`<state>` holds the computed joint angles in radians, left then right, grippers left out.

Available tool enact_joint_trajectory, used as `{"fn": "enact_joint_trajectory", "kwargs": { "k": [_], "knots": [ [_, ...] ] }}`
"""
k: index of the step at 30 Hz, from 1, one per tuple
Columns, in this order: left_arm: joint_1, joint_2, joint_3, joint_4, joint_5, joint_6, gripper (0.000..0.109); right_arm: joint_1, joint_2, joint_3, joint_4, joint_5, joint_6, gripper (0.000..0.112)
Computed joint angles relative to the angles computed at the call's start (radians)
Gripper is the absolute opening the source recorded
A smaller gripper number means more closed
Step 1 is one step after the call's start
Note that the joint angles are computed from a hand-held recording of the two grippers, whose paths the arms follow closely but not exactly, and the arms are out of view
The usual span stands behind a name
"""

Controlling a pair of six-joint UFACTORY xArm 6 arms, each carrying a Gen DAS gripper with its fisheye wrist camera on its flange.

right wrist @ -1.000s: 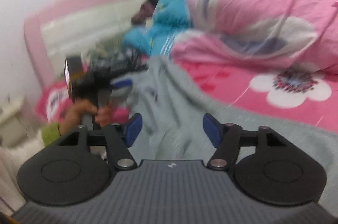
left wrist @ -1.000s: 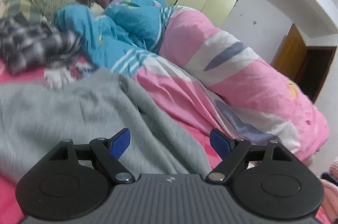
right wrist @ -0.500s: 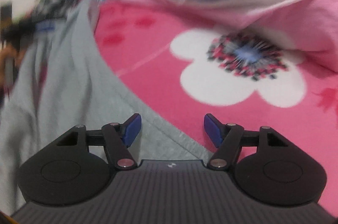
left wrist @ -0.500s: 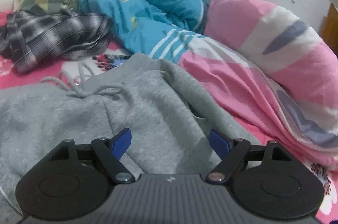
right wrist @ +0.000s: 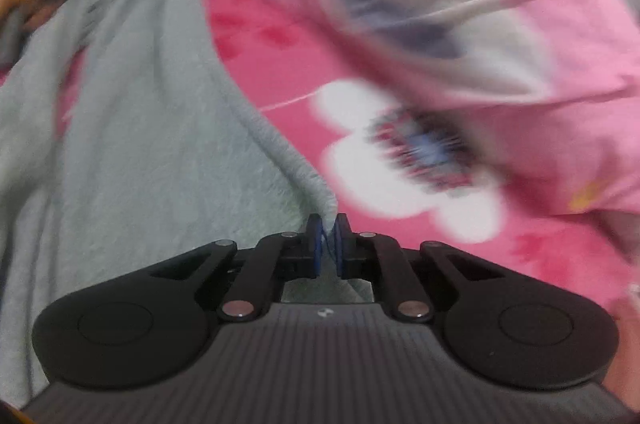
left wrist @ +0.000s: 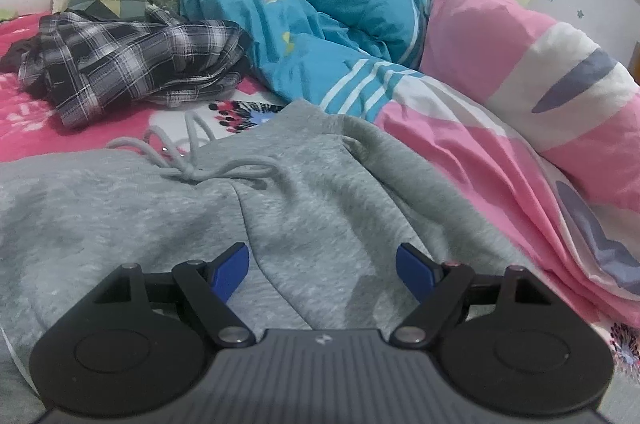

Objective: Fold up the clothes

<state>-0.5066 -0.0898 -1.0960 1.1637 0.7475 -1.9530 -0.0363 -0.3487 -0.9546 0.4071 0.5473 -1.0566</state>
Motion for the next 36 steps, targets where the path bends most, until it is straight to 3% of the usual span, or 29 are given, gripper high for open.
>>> {"fn": "enact_joint_trajectory", "kwargs": {
  "k": [9,13,15,17,19,25,30,32,33,36],
  "knots": [
    [-0.001,0.008,-0.013,-0.031,0.014,0.034,0.082,-0.008,0.275,-0.246,-0.324,-0.190,0.336,0.005],
    [0.003,0.010,-0.013,-0.046,0.007,0.047,0.082,-0.007,0.429,-0.316,-0.510,-0.181,0.539,0.008],
    [0.004,0.010,-0.012,-0.049,0.004,0.049,0.082,-0.006,0.487,-0.341,-0.621,-0.159,0.619,0.019],
    [0.005,0.008,-0.010,-0.052,0.002,0.049,0.082,-0.013,0.488,-0.318,-0.733,-0.216,0.676,0.032],
    [0.005,0.008,-0.010,-0.056,0.002,0.050,0.082,-0.017,0.464,-0.315,-0.800,-0.210,0.727,0.051],
    [0.008,-0.014,0.007,-0.030,-0.007,0.004,0.082,-0.035,0.368,-0.320,-0.565,-0.165,0.561,0.062],
    [-0.005,-0.029,0.008,0.019,0.035,-0.039,0.082,0.014,0.339,-0.380,-0.191,-0.113,0.411,0.060],
    [-0.004,-0.021,0.001,-0.017,0.052,-0.012,0.082,0.066,0.360,-0.426,-0.035,-0.072,0.355,0.053],
    [-0.001,-0.018,0.000,-0.039,0.058,-0.002,0.082,0.088,0.389,-0.473,0.041,-0.020,0.326,0.045],
    [0.009,-0.026,0.019,-0.064,0.057,-0.023,0.079,0.164,0.533,-0.672,0.238,0.212,0.322,0.035]
  ]
}}
